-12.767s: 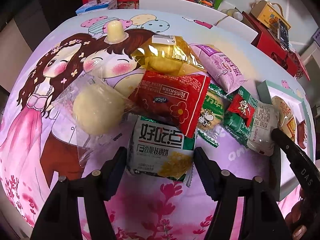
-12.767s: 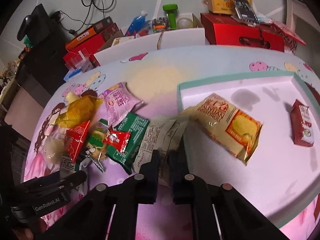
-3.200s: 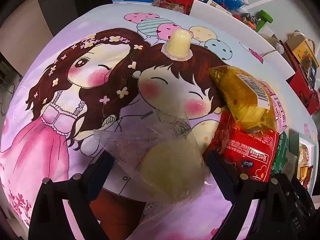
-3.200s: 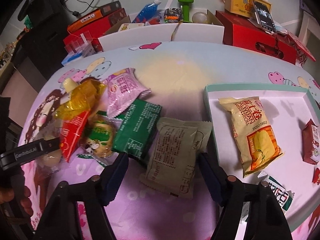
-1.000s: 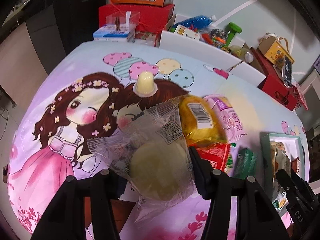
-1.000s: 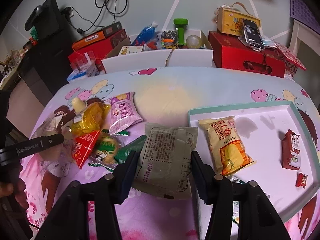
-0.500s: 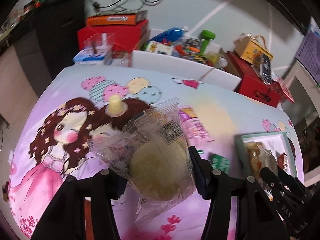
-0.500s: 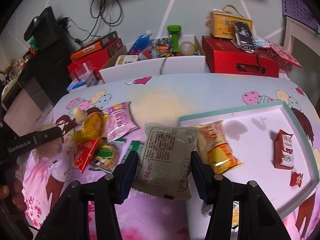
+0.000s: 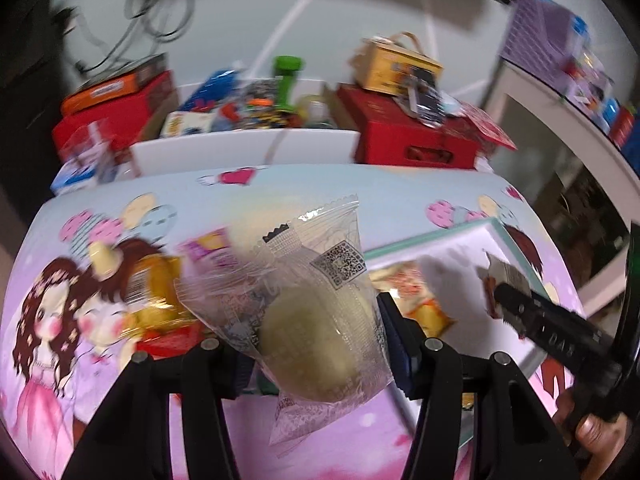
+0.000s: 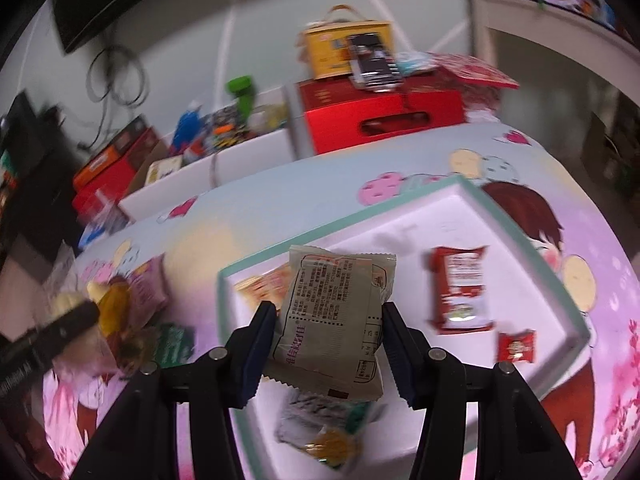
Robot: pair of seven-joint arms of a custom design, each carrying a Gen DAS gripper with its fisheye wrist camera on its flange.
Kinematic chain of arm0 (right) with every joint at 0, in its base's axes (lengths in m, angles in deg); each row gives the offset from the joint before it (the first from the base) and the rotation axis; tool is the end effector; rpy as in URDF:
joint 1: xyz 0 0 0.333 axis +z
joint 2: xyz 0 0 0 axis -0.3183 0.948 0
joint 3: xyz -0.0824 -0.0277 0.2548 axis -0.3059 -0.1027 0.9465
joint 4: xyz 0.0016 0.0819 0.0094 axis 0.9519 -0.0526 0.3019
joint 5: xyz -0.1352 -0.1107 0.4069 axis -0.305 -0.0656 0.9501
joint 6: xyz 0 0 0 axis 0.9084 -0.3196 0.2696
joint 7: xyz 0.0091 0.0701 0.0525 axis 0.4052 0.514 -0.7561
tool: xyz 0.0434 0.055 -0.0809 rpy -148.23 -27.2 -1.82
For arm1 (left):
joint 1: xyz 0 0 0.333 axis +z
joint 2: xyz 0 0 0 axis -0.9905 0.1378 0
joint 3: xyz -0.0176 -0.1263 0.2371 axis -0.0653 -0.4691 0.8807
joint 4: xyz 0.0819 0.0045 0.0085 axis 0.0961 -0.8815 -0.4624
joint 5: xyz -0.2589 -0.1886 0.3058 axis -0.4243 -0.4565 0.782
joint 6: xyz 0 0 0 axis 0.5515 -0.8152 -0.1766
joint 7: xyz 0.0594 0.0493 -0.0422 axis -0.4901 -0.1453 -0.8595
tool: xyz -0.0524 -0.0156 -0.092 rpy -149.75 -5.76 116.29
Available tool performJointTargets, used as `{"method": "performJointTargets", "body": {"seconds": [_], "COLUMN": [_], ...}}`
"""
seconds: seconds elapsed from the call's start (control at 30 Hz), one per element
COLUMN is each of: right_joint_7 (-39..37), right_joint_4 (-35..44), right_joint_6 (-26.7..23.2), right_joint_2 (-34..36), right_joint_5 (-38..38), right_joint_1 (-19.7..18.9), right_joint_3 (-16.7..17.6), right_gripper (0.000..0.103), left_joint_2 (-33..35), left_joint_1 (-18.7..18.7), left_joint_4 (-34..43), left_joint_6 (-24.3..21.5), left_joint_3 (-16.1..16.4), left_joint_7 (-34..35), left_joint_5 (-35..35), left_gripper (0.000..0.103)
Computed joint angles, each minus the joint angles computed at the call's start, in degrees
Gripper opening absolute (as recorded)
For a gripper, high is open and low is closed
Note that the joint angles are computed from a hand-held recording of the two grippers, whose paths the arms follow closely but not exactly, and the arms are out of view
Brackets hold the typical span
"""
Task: Organize snacks
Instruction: 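Carry the bun and the beige pack over the white tray with both tools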
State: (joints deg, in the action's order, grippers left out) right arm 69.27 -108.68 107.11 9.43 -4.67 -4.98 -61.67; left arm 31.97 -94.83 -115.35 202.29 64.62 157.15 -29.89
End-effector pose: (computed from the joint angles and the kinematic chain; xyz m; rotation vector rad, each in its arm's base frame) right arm 0.5721 0.2226 0.5683 -1.5122 2.0591 -0.5743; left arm 0.6121 -0.2885 0.5920 -1.7123 2.1171 -0.8477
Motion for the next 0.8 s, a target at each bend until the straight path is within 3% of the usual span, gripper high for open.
{"method": "performJointTargets", "body": {"seconds": [0.37, 0.8], "right_joint_7": [3.2, 1.5], "right_joint_4": [-5.2, -5.0], "right_joint_6": [1.8, 3.5], "right_joint_2": [-4.9, -3.4], "right_joint_5": [0.4, 2.5], "right_joint_1": [-4.4, -5.3], "right_joint_3": [-0.9, -1.2], "right_gripper": [0.056, 0.056], "left_joint_2": [10.7, 20.2], "left_joint_1": [-4.3, -8.3], "left_joint_4": [11.3, 22.4], "left_joint_6": [-3.7, -6.8], "left_joint_3": [-2.8, -2.7], "left_joint_7": [6.3, 7.7], "left_joint_5": [1.5, 4.9], "left_gripper": [0.057, 0.057]}}
